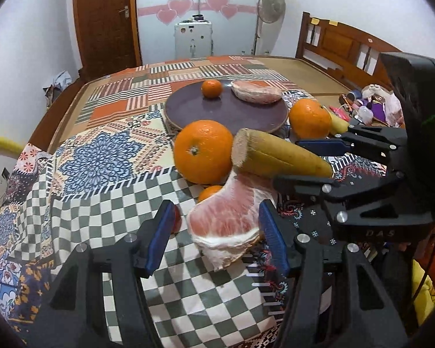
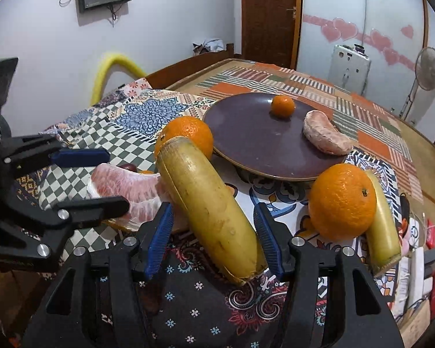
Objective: Organize fruits
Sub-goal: 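Grasp a yellow banana with the right tool while the left tool grasps another pomelo wedge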
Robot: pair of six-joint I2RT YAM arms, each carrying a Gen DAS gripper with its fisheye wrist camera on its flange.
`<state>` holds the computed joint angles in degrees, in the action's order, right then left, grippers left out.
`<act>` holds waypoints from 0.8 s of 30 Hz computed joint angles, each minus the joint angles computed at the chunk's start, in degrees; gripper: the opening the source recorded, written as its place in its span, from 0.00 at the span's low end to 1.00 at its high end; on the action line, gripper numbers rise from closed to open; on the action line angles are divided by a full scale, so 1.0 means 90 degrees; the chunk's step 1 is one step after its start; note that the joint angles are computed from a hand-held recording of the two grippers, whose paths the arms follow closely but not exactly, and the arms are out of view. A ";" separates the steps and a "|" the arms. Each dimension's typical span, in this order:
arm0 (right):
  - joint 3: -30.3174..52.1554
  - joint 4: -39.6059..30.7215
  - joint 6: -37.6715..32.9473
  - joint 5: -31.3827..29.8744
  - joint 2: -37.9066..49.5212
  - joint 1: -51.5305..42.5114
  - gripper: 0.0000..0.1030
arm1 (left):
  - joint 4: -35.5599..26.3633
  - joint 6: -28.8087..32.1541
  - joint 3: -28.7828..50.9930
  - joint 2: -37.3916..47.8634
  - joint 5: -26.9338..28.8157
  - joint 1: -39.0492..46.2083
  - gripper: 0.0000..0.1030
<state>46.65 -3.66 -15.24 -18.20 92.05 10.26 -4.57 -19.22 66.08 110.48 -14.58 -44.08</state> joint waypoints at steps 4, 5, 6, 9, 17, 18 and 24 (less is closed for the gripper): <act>-0.0221 0.0038 -0.0041 -0.0346 -0.0167 -0.0182 0.42 | 0.0066 -0.0027 0.0059 0.0091 0.0176 0.0049 0.58; -0.0314 0.0071 -0.0012 -0.0303 -0.0260 -0.0165 0.39 | 0.0094 -0.0039 0.0057 0.0110 0.0251 0.0060 0.58; -0.0424 0.0133 -0.0021 -0.0272 -0.0342 -0.0189 0.37 | 0.0117 -0.0054 0.0053 0.0124 0.0315 0.0066 0.58; -0.0677 0.0220 -0.0055 -0.0324 -0.0541 -0.0343 0.35 | 0.0166 -0.0059 0.0018 0.0122 0.0347 0.0037 0.51; -0.1068 0.0234 -0.0014 -0.0275 -0.0842 -0.0803 0.33 | 0.0100 -0.0114 -0.0175 -0.0024 0.0578 -0.0182 0.46; -0.1035 0.0122 -0.0012 -0.0299 -0.0877 -0.0877 0.33 | 0.0064 -0.0131 -0.0156 -0.0008 0.0548 -0.0243 0.46; -0.1135 -0.0103 -0.0216 -0.0043 -0.1117 -0.0904 0.33 | -0.0245 -0.0123 0.0124 0.0215 0.0820 -0.0328 0.46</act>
